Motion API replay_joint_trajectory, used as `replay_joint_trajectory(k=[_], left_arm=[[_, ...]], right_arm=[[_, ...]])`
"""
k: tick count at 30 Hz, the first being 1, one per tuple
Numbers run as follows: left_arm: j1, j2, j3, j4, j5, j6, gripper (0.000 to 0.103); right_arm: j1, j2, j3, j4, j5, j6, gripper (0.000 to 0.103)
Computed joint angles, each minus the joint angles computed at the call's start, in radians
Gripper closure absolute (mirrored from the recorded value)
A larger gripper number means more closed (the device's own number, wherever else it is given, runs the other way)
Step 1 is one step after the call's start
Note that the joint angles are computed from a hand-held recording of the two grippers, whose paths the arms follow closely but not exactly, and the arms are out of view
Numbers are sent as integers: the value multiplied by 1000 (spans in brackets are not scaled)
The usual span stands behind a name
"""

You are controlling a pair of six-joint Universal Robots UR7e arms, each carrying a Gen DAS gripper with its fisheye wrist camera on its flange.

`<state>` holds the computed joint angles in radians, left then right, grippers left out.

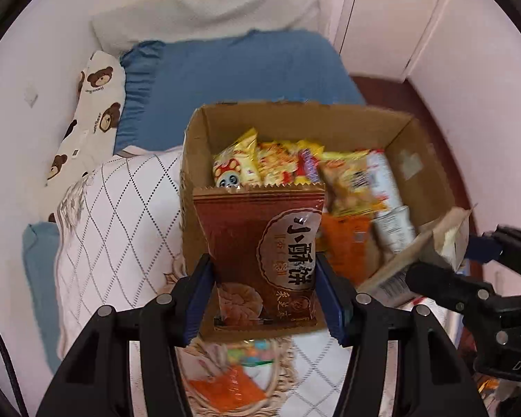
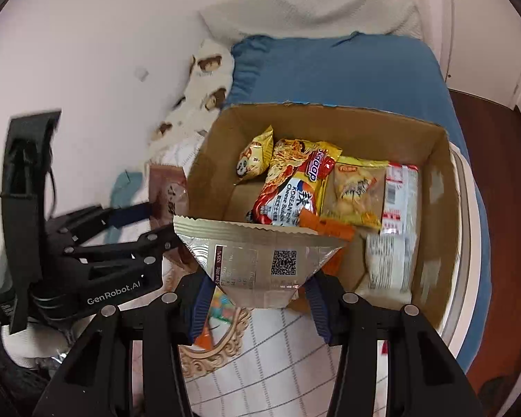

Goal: Organize snacks
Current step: 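Carry both packs over the box and open both tools to drop them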

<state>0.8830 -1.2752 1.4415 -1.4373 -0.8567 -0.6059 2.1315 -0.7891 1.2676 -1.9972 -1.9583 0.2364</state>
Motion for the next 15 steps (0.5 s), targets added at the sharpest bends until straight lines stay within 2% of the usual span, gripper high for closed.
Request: replay_joint_trajectory(k=[5,7,9,10,12,13,14,15], left_arm=[[75,67,-71,76,-54,-9,49],[99,80,-84,84,-85,-9,49],[108,87,-93,103,-83,-35,49],[117,85,-91,98,-86,-48,47],[134,82,-91,82,-112,-59,39],[140,79,-91,75,-120,-63,28],[141,73,-85,56,-132,-54,26],[141,70,-74,43,-130,-52,25]], right_arm=[[-41,103,-108,131,31,20,51],[-58,138,-143,189,59,22,51],[-81,153,-148,206,98,62,48],[-89,158,-152,218,111,74,45],[-107,165,-156,236,120,111,21],[-113,163,-150,234,118,119,15],[-119,155,-134,220,119,121,9],[-121,148,-123,213,116,123,9]])
